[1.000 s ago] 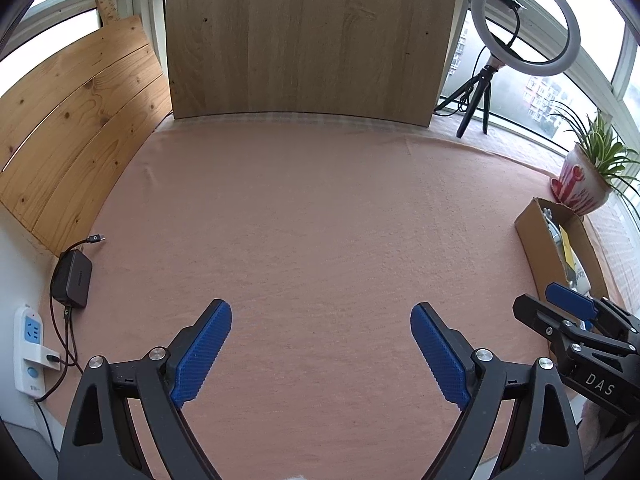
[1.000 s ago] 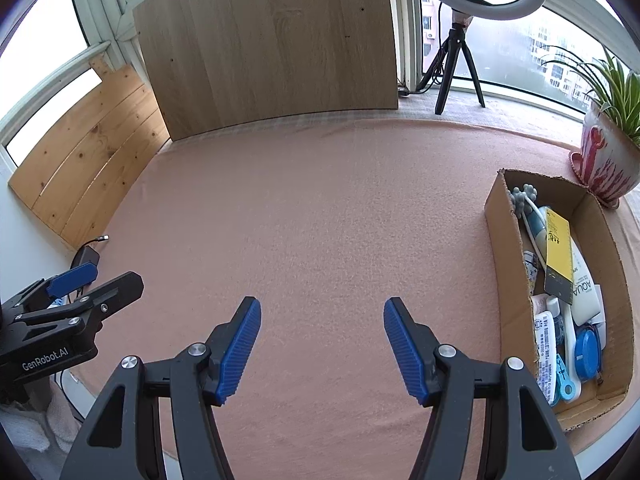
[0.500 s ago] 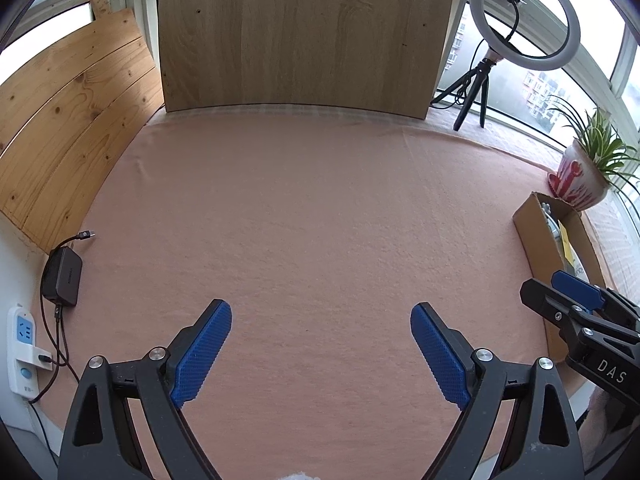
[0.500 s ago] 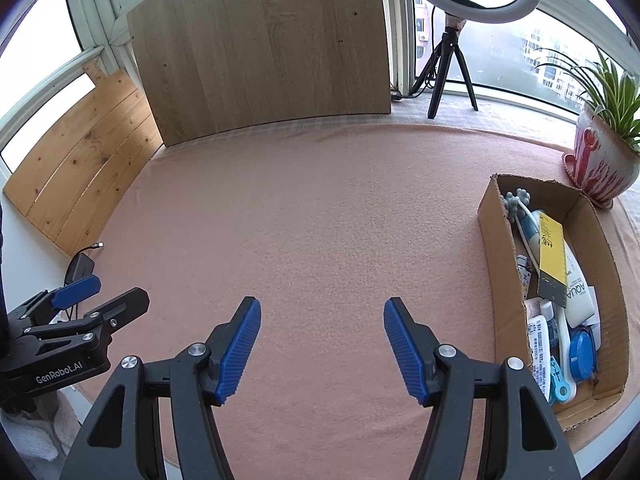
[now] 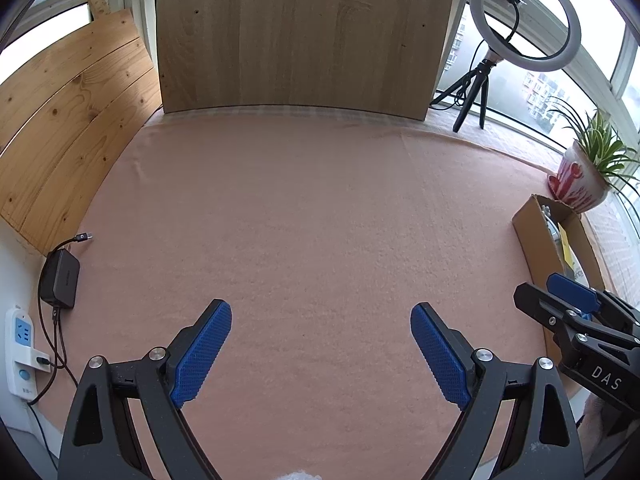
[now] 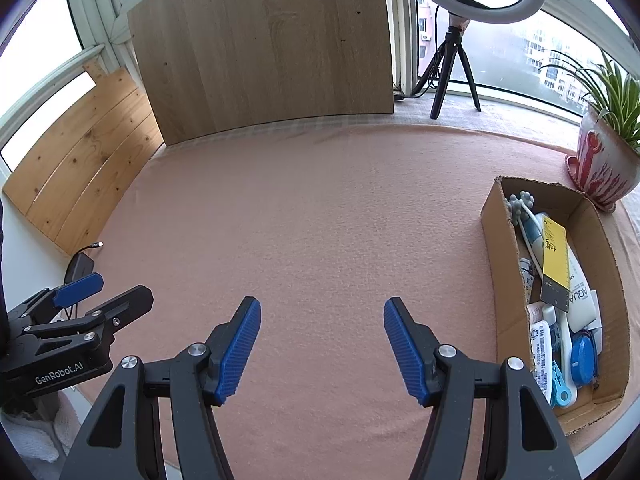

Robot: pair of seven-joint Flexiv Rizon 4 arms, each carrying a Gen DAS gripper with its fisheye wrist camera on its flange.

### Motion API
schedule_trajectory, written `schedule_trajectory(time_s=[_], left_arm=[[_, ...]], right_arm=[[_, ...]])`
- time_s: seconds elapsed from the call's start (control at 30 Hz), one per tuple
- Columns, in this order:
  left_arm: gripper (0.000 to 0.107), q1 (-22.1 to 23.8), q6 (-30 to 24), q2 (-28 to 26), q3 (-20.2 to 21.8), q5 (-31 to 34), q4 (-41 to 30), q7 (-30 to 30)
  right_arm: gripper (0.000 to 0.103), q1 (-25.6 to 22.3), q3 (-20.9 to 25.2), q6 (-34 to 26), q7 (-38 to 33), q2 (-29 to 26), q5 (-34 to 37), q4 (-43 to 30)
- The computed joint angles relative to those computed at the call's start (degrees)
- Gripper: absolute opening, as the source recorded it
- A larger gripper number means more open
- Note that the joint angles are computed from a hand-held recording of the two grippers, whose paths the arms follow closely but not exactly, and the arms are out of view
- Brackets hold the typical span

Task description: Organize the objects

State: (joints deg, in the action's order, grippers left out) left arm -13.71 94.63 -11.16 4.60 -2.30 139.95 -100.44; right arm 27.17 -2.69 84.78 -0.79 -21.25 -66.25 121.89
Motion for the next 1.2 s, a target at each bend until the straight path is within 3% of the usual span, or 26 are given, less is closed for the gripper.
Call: schedule_trajectory(time_s=[1.2], left_arm=[[0.093, 0.74, 0.14, -1.58, -0.97, -1.30, -0.43, 1.62]], right_arm=[[0.060, 0.72, -1.02, 0.86, 0.45, -0.73, 0.39, 0.03]])
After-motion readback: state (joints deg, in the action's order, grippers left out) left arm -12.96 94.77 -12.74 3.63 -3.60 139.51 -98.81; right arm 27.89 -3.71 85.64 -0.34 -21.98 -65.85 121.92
